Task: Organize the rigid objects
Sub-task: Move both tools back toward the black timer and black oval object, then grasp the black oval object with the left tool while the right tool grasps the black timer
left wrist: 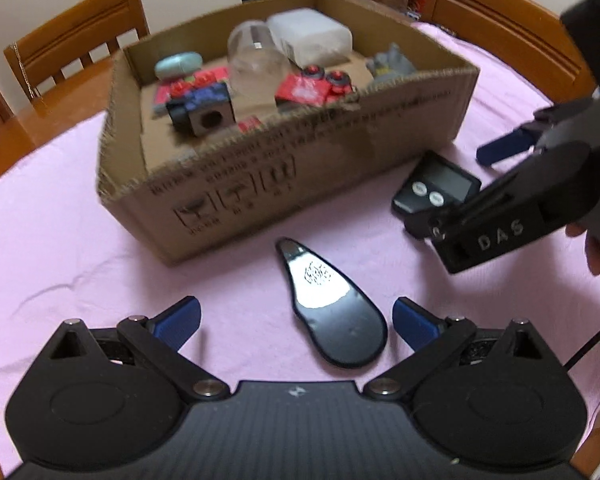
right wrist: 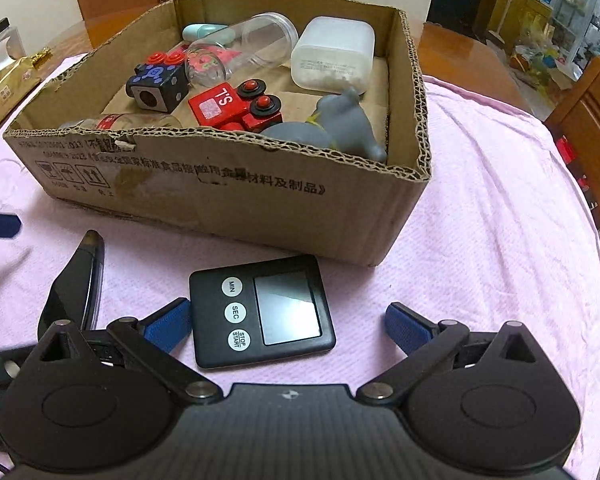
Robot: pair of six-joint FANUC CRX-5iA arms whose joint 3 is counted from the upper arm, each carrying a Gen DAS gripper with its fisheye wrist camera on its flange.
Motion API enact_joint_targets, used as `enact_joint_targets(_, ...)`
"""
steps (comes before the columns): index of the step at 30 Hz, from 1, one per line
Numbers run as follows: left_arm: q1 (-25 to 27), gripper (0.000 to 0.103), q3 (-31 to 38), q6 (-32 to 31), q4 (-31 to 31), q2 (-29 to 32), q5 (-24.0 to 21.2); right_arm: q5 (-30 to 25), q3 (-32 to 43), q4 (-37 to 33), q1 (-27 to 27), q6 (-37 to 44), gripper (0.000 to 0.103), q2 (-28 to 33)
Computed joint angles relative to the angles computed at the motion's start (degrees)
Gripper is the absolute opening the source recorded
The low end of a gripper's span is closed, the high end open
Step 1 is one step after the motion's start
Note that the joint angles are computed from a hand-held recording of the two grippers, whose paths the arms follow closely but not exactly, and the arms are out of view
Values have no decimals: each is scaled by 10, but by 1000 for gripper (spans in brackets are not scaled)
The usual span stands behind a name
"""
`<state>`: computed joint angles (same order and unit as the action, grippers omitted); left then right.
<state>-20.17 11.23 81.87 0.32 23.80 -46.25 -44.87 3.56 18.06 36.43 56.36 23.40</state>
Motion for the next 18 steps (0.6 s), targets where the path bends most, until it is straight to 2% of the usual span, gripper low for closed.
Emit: enact_joint_targets(18,31,102,-11,109,-67,-22,-36,6,-6,4,0,-4,103,-2)
